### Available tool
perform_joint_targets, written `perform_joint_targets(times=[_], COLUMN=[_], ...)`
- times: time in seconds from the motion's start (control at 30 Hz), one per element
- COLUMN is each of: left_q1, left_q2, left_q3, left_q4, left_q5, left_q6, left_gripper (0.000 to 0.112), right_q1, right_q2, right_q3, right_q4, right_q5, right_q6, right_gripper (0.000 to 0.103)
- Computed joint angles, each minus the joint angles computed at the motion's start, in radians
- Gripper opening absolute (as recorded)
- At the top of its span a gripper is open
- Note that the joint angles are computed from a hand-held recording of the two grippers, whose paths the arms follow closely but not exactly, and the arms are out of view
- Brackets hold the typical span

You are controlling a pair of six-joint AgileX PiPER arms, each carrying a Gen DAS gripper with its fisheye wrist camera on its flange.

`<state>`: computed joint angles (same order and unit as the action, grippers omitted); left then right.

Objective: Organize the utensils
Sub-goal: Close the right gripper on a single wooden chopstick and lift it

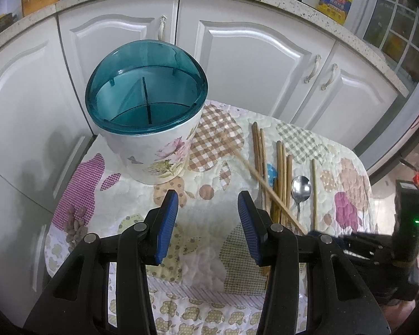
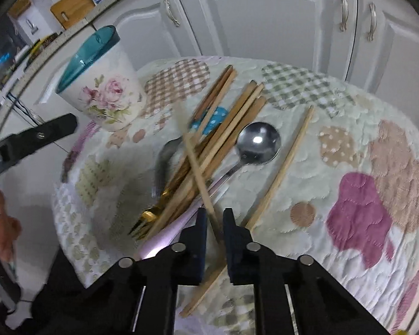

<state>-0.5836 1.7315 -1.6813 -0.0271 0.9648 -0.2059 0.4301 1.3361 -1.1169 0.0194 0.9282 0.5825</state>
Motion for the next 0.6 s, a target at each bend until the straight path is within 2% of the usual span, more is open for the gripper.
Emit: perform_joint_targets(times=[0.2,0.27,0.47,0.53,0.6], left_q1=[0.005,0.010,0.033,0.039,0.043], left_q2=[0.007,0.007,0.010,0.008,0.004], left_q3=[-0.001,0.007,0.027,0.038,0.049], left_q4=[0.004,0.004,0.003,0.004,0.004], left_q5=[0.006,0.004,0.009,0.008,0.002], left_q6=[0.000,0.006,0.018,0.023,0.023], left_gripper=[0.044,0.044,0.044,0.044,0.044], right_q1=[0.025,0.057,0.185,0.232,0.253], right_q2=[-0.064,-0.070,-0.004,0.029,0.007], right_q3=[0.042,0.059,0.059,0.044,0.066], right_q4=[0.152,0.216,0.322,0.284,0.219], right_q5=[-0.037,-0.079,-0.166,-0.157,-0.189], right_q6=[0.020,0.029,0.026,0.063,0.133], right_gripper=[0.006,0.006,0.006,0.006,0.006])
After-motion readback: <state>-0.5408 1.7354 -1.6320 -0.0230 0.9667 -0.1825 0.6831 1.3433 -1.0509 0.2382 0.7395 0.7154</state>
